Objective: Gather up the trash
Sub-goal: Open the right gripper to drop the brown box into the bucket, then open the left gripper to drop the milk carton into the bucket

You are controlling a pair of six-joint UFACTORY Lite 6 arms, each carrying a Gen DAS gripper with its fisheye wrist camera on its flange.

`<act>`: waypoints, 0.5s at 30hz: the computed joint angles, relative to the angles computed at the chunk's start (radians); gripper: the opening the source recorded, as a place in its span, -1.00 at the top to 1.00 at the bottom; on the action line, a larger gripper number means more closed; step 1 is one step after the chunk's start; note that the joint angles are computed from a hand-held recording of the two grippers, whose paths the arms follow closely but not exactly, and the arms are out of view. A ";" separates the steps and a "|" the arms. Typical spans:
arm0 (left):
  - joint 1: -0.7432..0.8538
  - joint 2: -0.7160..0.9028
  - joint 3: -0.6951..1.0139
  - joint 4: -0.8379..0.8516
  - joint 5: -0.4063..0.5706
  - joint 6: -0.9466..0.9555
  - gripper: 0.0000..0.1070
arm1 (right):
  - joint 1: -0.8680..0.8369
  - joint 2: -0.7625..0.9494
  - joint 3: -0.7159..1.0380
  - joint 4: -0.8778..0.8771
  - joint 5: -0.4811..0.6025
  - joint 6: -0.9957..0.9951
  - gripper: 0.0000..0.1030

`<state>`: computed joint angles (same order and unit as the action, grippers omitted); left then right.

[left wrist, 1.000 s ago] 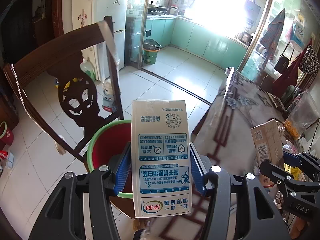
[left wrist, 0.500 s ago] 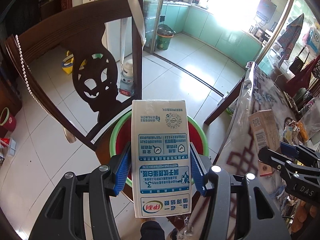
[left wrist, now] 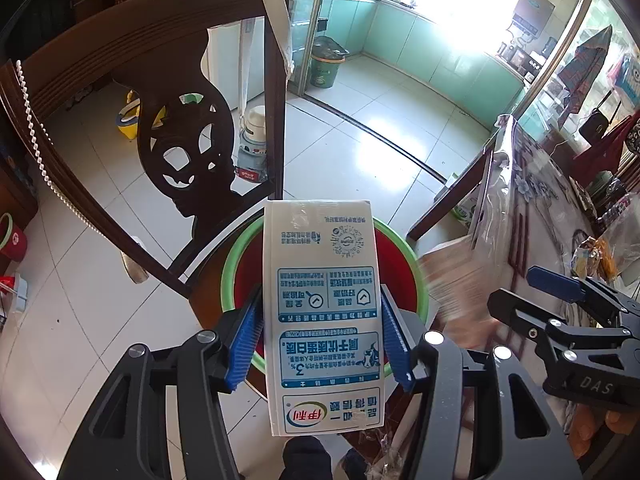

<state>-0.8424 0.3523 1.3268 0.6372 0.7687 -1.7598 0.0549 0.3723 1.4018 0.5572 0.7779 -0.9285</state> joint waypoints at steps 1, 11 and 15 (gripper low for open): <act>0.001 0.000 0.002 0.005 -0.004 -0.001 0.00 | -0.006 -0.002 0.001 0.009 0.007 -0.010 -0.50; -0.013 0.067 0.116 0.034 0.016 0.039 -0.27 | -0.084 -0.063 -0.020 0.030 0.035 -0.038 -0.59; -0.021 0.113 0.193 0.023 0.021 0.077 -0.27 | -0.144 -0.132 -0.049 0.043 0.058 -0.077 -0.59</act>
<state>-0.8631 0.4655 1.5196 0.6599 0.7894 -1.6830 -0.0893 0.2406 1.3530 0.6002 0.8360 -1.0051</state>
